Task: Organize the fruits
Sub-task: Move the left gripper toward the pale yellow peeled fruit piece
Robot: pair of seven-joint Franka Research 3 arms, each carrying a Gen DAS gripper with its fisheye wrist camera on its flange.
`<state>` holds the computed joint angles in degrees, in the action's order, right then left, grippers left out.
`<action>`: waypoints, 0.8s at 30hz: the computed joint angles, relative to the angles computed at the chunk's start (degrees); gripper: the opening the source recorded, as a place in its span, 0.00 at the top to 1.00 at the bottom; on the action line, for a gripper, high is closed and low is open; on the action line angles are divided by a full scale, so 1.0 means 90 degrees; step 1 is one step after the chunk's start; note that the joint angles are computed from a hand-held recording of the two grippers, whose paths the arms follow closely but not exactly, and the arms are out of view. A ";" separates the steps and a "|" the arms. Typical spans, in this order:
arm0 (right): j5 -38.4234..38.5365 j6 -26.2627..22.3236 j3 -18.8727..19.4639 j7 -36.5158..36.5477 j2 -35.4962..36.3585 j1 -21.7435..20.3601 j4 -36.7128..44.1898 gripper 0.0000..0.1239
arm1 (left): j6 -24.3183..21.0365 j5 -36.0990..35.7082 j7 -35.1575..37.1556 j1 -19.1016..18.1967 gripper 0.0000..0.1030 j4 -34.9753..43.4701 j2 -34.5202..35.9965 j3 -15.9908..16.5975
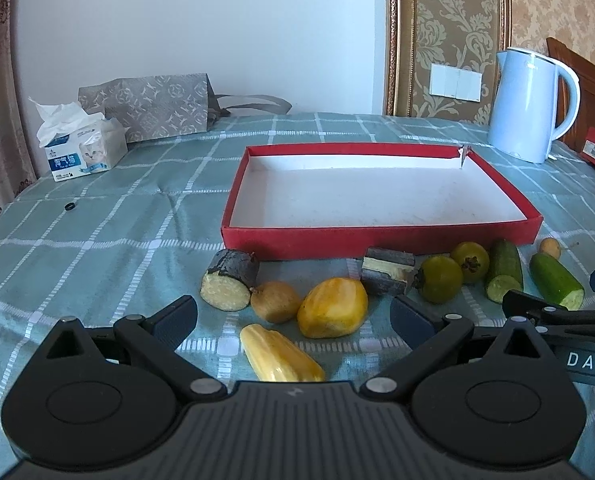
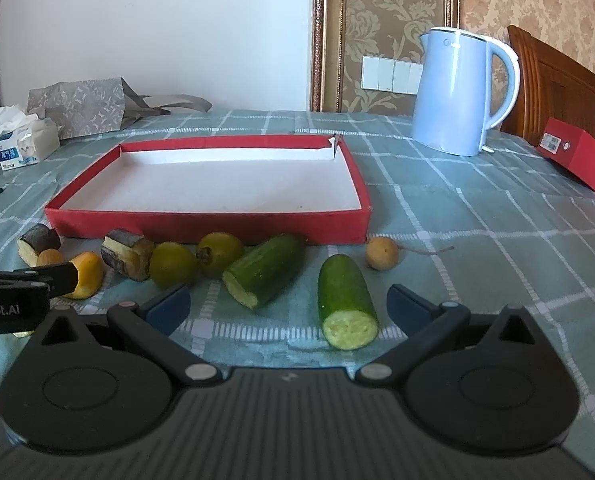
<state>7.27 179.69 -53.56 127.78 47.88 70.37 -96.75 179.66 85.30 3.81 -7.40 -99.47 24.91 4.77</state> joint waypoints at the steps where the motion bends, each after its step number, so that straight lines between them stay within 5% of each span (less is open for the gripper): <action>1: -0.0004 -0.0004 0.0028 -0.0019 -0.0013 -0.0019 0.0008 0.17 | 0.0003 0.0008 -0.0004 0.0002 0.00 0.0002 0.0006 0.0001; 24: 0.0040 0.0104 0.0084 -0.0119 0.0019 -0.0058 0.0030 0.17 | 0.0080 -0.0087 0.0143 -0.0026 0.00 -0.0026 0.0029 0.0047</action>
<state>7.63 180.62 -52.81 126.71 48.05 69.85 -96.48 180.38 84.52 5.10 -7.63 -99.71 25.17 5.19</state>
